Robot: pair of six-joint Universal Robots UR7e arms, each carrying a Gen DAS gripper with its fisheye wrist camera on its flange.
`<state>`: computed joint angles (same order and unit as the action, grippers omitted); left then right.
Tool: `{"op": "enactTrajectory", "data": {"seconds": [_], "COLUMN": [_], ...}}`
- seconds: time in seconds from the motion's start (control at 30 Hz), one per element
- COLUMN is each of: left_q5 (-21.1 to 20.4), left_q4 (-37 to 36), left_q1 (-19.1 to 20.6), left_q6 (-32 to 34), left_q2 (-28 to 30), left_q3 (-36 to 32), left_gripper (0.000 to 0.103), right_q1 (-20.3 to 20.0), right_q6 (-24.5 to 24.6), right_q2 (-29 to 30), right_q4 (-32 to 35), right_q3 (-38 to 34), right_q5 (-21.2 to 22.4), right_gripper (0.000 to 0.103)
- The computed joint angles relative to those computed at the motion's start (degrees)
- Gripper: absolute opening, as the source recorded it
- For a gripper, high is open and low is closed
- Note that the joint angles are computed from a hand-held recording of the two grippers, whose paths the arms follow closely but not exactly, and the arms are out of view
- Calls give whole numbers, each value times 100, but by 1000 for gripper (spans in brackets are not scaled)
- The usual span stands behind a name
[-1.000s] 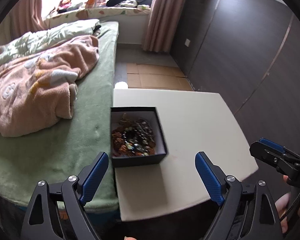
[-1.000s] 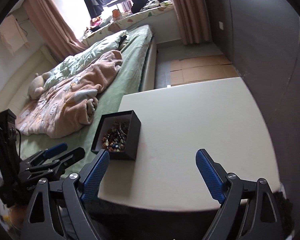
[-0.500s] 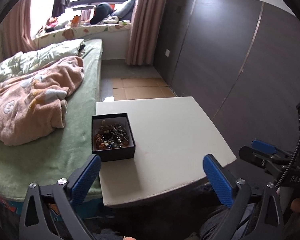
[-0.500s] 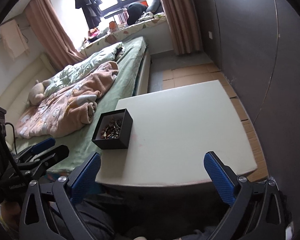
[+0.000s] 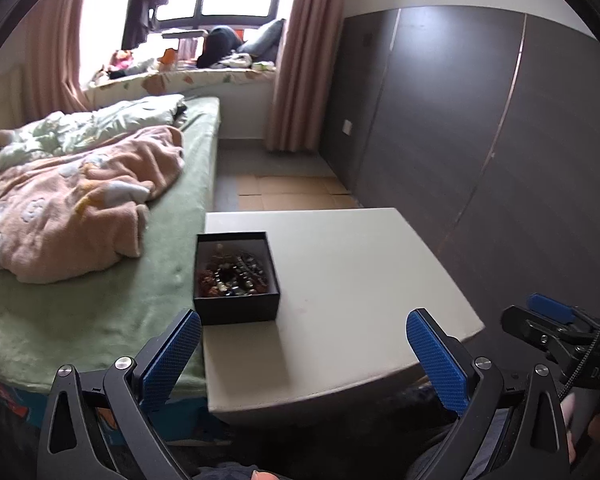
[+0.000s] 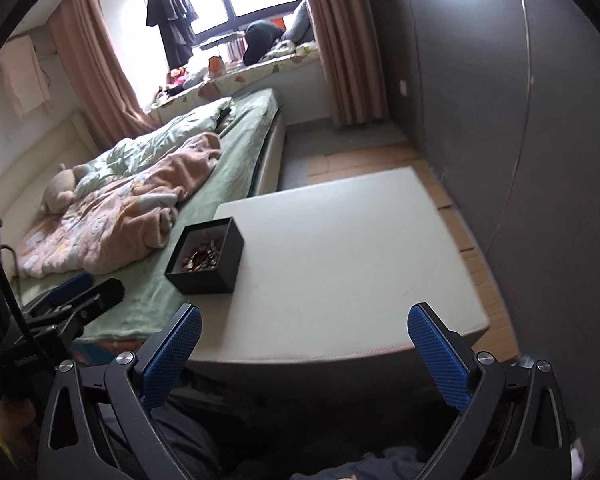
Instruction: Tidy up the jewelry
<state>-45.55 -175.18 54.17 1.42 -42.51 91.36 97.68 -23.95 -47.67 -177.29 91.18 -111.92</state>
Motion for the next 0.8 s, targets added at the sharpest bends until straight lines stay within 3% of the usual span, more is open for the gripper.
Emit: {"op": "enactTrajectory", "data": {"seconds": [0.3, 0.8], "left_q5": [197, 288], "left_q4": [-292, -267], "left_q1": [-35, -44], "left_q6": [125, 95], "left_q2": [10, 20], "left_q3": [90, 95], "left_gripper": [103, 103], "right_q1": [71, 64], "right_q6": [-93, -48], "right_q2": [99, 66], "right_q4": [-236, -163], "right_q3": [-11, 5], "right_q5": [-276, -237], "right_gripper": [103, 103]}}
